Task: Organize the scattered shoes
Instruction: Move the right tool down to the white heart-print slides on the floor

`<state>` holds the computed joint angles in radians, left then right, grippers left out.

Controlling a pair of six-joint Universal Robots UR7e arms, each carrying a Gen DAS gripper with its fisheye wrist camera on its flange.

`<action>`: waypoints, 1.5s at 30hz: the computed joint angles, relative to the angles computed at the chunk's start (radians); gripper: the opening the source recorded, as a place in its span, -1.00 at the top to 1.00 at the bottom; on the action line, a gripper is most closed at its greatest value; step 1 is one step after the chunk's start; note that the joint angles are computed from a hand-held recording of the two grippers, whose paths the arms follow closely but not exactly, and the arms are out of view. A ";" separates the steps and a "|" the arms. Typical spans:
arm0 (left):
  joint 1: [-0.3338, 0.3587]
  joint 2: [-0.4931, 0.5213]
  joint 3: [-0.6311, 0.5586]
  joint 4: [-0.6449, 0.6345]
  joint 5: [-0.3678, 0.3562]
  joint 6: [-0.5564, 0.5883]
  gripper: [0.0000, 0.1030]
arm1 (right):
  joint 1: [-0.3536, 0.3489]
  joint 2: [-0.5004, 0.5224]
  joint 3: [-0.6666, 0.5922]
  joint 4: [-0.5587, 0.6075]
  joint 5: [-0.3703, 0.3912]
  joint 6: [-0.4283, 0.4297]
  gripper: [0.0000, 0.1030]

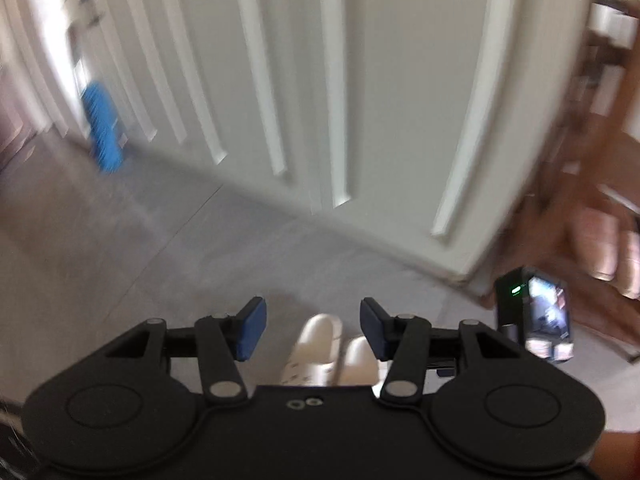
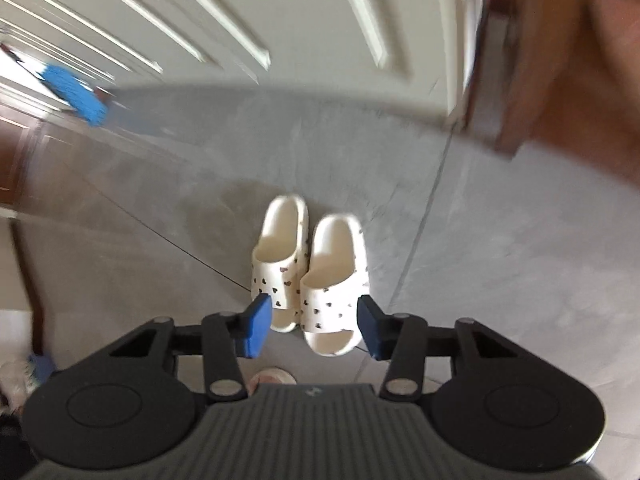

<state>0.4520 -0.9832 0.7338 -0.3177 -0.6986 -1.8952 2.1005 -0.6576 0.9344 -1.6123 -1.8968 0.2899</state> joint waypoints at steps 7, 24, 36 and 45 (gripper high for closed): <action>0.108 -0.301 0.473 -0.181 0.035 0.012 0.01 | -0.004 0.154 0.083 -0.140 -0.088 0.185 -0.12; 0.229 -0.552 0.855 -0.514 0.047 0.270 0.01 | -0.027 0.323 -0.004 -0.155 -0.219 0.346 -0.65; 0.275 -0.567 0.891 -0.618 0.055 0.319 0.01 | -0.027 0.514 -0.341 0.192 -0.237 0.389 -0.63; 0.281 -0.571 0.898 -0.653 0.036 0.365 0.01 | -0.045 0.446 -0.235 0.253 -0.191 0.308 -0.61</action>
<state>0.7325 -1.5545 1.6315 -0.9710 -0.6623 -1.5306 2.0559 -0.2119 0.6996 -1.3589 -2.0874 0.5982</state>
